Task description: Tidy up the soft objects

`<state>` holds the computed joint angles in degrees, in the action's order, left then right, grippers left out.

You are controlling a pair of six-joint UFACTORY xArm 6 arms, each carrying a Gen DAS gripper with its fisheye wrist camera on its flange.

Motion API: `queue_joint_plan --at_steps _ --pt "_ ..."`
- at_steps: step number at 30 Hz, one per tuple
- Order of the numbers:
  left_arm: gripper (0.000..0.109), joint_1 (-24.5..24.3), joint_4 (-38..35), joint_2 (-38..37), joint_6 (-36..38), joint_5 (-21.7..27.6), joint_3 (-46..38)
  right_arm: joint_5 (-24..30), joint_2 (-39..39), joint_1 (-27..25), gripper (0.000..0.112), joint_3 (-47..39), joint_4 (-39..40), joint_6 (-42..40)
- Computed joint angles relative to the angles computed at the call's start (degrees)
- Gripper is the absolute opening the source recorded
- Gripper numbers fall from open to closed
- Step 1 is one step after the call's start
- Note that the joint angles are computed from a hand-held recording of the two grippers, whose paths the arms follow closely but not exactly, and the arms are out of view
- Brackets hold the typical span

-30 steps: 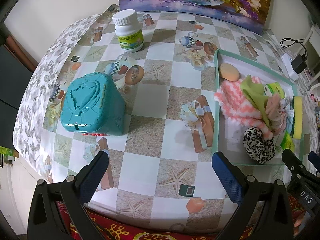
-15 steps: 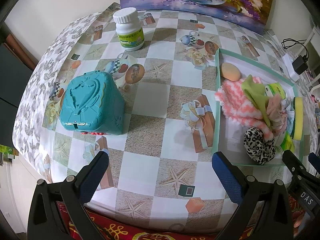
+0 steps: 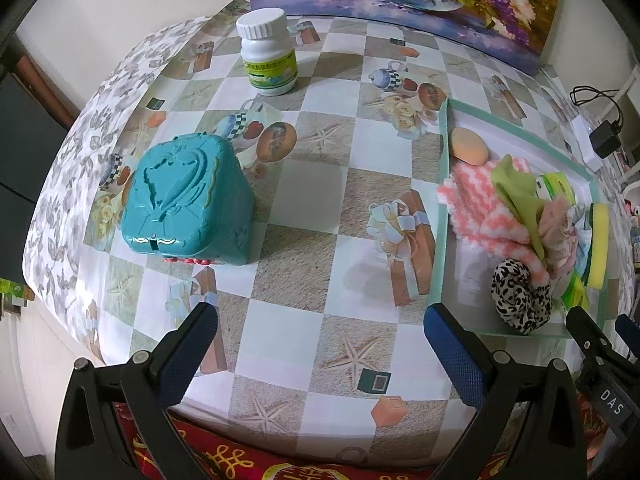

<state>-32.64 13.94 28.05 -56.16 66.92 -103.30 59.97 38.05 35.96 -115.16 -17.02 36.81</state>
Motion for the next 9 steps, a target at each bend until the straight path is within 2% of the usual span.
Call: queue_joint_plan --at_steps 9 --pt "0.103 -0.1 1.1 -0.23 -0.61 -0.11 0.06 0.14 0.11 -0.05 0.103 -0.15 0.06 -0.06"
